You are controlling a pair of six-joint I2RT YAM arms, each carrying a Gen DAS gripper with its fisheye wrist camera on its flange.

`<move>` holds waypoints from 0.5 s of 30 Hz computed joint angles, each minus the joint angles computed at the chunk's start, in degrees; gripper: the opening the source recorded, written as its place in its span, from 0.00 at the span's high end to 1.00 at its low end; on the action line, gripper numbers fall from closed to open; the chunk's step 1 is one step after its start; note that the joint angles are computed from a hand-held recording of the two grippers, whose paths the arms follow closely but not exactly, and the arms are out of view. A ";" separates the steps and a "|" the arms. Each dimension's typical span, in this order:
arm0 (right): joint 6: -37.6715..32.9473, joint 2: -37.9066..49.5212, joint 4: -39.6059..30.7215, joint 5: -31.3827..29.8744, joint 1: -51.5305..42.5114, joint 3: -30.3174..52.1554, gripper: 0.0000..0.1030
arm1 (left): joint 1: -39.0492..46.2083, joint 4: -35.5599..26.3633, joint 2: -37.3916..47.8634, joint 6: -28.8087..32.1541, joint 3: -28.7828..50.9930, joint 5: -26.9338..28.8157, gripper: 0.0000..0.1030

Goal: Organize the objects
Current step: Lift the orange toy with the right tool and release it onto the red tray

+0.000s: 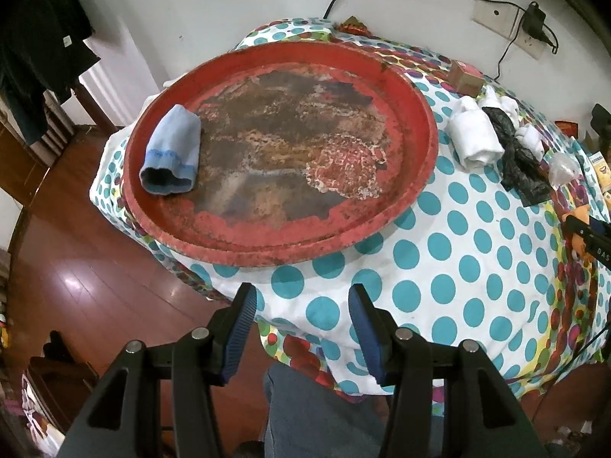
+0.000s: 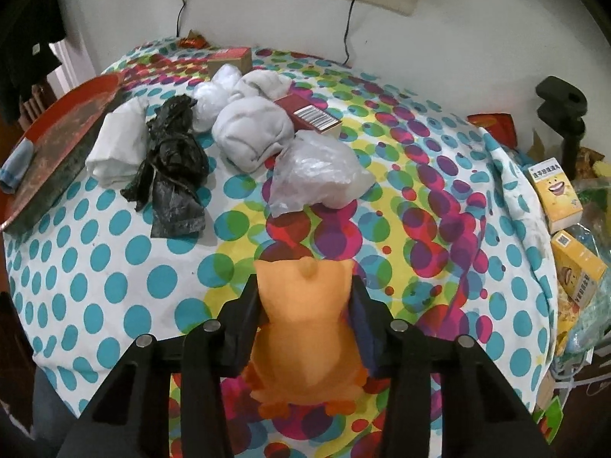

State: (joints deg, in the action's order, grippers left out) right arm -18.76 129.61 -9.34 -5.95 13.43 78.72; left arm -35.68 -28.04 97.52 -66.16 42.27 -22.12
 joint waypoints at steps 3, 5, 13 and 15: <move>1.30 -0.57 0.53 -0.32 0.15 -0.23 0.60 | -0.25 0.37 -0.57 -0.59 -0.69 0.07 0.50; 2.01 -1.32 0.73 -0.88 0.42 -0.53 0.60 | -0.42 0.16 -0.93 -1.40 -1.01 -0.19 0.50; 4.79 -3.67 -0.52 -3.58 3.72 0.12 0.61 | -1.37 0.29 -2.92 -2.97 -2.88 -0.55 0.50; 5.73 -3.94 -1.56 -5.07 5.05 0.97 0.61 | -1.47 0.45 -3.63 -3.19 -3.63 -0.53 0.50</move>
